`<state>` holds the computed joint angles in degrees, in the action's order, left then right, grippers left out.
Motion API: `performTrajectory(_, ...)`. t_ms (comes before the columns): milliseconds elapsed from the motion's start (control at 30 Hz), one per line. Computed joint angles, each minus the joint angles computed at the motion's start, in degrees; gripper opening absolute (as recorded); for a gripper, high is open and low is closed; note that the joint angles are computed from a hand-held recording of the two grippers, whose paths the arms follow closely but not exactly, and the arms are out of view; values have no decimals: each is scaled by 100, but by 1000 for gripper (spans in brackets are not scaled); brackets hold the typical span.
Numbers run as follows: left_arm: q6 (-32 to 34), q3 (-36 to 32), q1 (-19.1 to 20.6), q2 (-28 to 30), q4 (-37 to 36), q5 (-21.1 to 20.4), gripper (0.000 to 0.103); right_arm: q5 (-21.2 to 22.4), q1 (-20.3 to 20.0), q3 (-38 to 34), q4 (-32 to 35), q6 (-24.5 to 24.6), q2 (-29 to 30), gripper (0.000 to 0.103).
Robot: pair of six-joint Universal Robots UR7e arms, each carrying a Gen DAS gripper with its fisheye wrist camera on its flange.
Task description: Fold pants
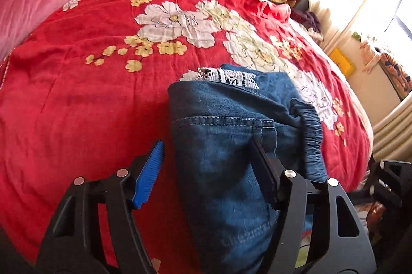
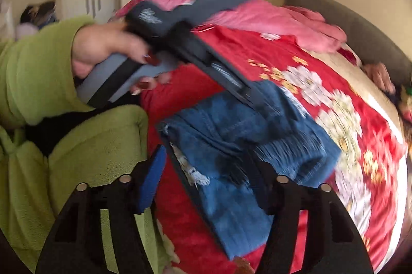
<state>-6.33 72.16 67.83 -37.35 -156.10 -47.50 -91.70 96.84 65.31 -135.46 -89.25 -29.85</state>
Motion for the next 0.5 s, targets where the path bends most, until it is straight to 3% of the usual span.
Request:
performTrajectory(67,-47,-82,32,65,72,-29,58,-90,26,16,-239,-268,128,53)
performTrajectory(100,-58,-99,41,88,76,-23,59,-152,28,-55,-245,-319,211,40)
performTrajectory(133,-49,-98,46,98,56,-8,60,-333,31,-215,-95,-303,323,15)
performTrajectory(167,-46,-85,48,99,33,-3,60,-502,32,-367,205,-226,379,9)
performTrajectory(267,-24,6,54,66,-70,-39,65,-460,-51,-333,663,-133,214,7)
performTrajectory(400,20,83,40,76,-307,-105,69,-667,-106,-547,744,461,400,8)
performTrajectory(500,93,200,-33,52,-457,44,76,-583,-92,-685,1062,720,403,15)
